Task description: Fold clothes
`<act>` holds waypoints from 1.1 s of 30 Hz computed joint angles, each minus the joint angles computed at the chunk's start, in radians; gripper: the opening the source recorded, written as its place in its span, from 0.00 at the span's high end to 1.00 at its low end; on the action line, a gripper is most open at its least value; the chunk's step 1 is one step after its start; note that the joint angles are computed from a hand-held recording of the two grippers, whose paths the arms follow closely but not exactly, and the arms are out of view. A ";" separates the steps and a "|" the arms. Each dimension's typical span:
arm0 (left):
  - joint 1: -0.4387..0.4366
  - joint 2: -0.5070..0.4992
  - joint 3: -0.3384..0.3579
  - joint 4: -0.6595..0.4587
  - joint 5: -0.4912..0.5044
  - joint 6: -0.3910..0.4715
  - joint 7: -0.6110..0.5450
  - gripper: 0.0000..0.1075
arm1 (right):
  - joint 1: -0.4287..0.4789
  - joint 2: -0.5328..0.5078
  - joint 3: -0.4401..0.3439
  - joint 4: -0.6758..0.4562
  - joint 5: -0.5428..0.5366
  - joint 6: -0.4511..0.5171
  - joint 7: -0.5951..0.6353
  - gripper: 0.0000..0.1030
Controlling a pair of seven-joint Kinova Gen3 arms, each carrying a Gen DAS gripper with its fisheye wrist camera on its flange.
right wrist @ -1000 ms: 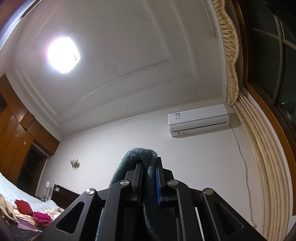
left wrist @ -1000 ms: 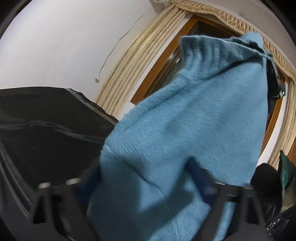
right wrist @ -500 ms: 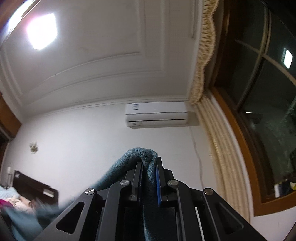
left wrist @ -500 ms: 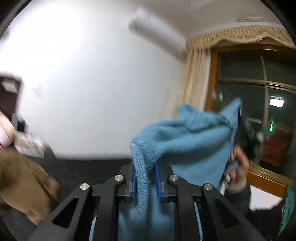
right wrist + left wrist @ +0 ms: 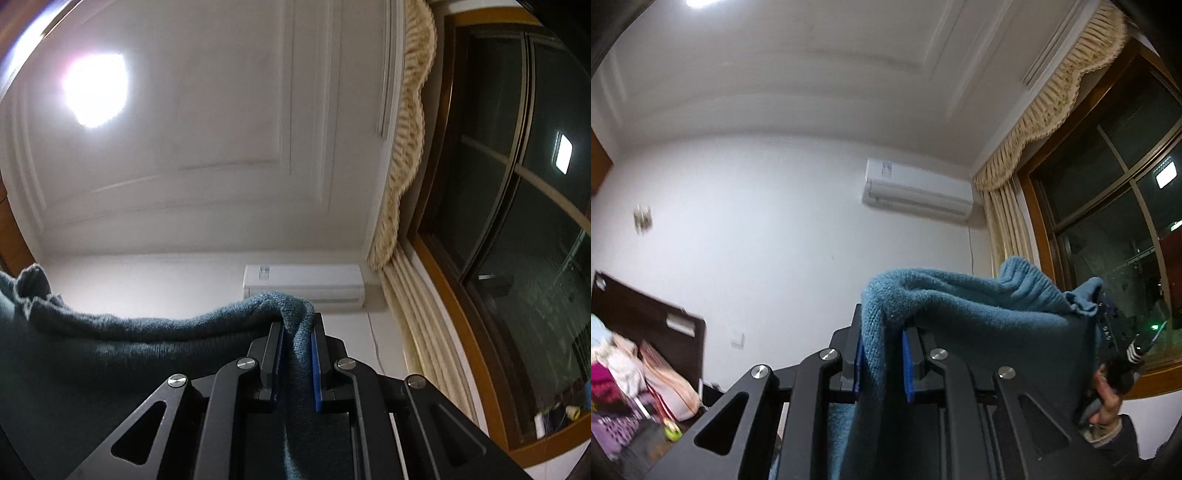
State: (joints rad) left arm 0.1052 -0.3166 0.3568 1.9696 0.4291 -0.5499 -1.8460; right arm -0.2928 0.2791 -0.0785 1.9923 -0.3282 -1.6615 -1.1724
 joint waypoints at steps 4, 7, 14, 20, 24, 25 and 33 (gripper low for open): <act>-0.055 -0.052 0.060 -0.011 0.086 -0.006 -0.066 0.83 | -0.008 -0.046 -0.004 0.017 0.020 -0.015 0.014 0.88; -0.097 -0.082 0.114 -0.021 0.146 -0.015 -0.129 0.83 | -0.018 -0.069 -0.012 0.016 0.014 -0.040 0.038 0.88; -0.102 -0.049 0.180 -0.045 0.287 -0.057 -0.344 0.81 | -0.027 -0.092 -0.022 -0.011 -0.027 0.023 0.100 0.88; -0.054 0.084 0.130 -0.129 0.467 0.020 -0.545 0.80 | -0.085 -0.035 0.067 -0.096 -0.099 0.218 0.157 0.88; -0.037 0.197 0.091 -0.208 0.622 0.068 -0.707 0.80 | -0.001 0.048 -0.013 -0.211 -0.135 0.380 0.228 0.88; -0.039 0.235 0.075 -0.233 0.663 0.092 -0.748 0.80 | 0.028 0.074 -0.046 -0.245 -0.144 0.421 0.253 0.88; -0.263 0.576 0.268 -0.447 0.985 0.107 -1.073 0.81 | 0.102 0.326 -0.152 -0.588 -0.253 0.746 0.529 0.88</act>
